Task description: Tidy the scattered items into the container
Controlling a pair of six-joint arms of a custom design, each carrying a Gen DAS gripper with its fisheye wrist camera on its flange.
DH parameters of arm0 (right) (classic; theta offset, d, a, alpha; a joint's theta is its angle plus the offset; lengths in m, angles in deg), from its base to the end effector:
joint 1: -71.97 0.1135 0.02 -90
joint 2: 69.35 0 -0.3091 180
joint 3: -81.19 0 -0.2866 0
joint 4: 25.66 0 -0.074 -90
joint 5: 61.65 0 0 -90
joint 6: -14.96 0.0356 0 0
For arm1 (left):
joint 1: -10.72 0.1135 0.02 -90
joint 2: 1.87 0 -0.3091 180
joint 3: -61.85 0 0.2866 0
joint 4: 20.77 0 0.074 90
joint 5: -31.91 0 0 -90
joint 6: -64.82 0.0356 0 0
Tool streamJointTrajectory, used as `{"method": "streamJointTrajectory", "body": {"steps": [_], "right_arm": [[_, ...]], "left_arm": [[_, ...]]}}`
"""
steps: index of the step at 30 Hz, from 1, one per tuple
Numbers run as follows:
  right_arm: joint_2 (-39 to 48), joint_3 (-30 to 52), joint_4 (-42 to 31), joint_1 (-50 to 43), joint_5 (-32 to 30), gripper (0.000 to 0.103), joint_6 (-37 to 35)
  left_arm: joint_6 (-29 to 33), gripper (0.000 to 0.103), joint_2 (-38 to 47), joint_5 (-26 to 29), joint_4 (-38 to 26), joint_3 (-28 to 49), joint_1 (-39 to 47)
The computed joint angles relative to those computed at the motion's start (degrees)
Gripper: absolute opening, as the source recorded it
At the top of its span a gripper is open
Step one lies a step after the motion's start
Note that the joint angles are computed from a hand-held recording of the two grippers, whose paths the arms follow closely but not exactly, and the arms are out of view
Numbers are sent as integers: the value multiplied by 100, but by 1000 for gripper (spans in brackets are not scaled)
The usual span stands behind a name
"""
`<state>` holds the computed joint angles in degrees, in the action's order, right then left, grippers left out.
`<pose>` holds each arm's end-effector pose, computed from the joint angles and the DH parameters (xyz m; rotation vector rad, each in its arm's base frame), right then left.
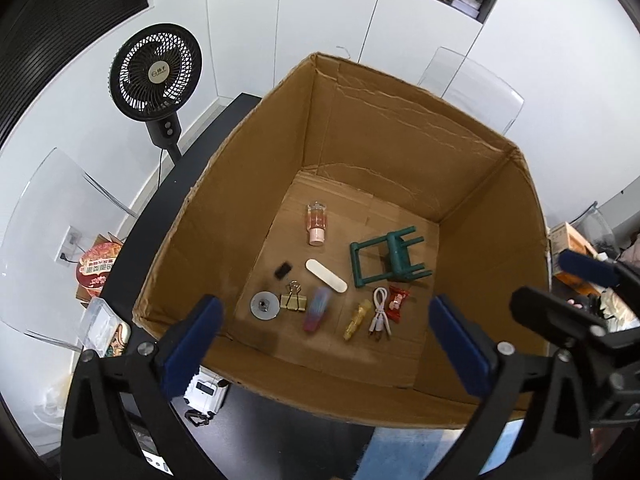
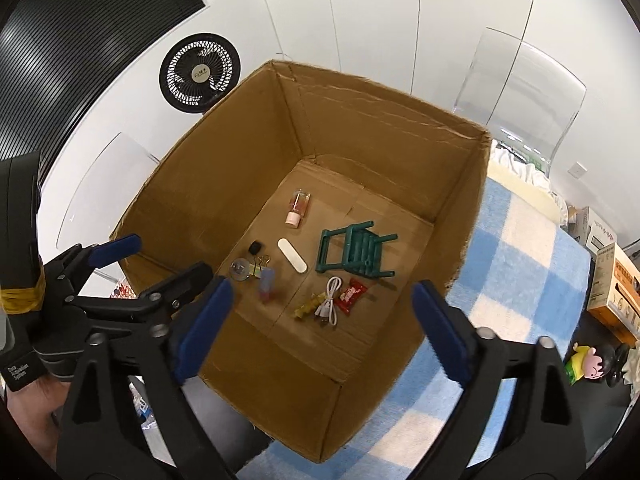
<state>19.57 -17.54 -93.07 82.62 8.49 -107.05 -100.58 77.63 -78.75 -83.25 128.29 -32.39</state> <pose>0.3181 0.0721 0.2805 -1.0761 2.5794 0.4128 0.2054 -0.1751 0.2487 -0.8122 2.5807 -0.0429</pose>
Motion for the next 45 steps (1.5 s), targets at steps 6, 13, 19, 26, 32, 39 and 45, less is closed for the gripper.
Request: {"method": "streamJointTrajectory", "body": {"steps": [6, 13, 19, 26, 32, 39, 45], "right_arm": [[-111, 24, -32, -80, 39, 103, -9], [-349, 51, -219, -413, -97, 103, -97], [-674, 26, -419, -836, -192, 103, -157], [-1053, 208, -967, -1929, -503, 103, -761], [-1000, 626, -1641, -3118, -676, 103, -1556], [-755, 1193, -2238, -4506, -626, 103, -2389], [-551, 1538, -2583, -5551, -617, 103, -3144]], "left_arm": [[-78, 103, 47, -129, -173, 195, -162], [-162, 103, 226, -289, -611, 686, -410], [-349, 103, 481, -457, -1178, 1313, -764], [-600, 103, 1044, -593, -1900, 2353, -1352], [-640, 103, 1778, -732, -2507, 3549, -1881], [-630, 103, 2694, -841, -3106, 4892, -2416], [-995, 103, 3354, -844, -3543, 5865, -2895]]}}
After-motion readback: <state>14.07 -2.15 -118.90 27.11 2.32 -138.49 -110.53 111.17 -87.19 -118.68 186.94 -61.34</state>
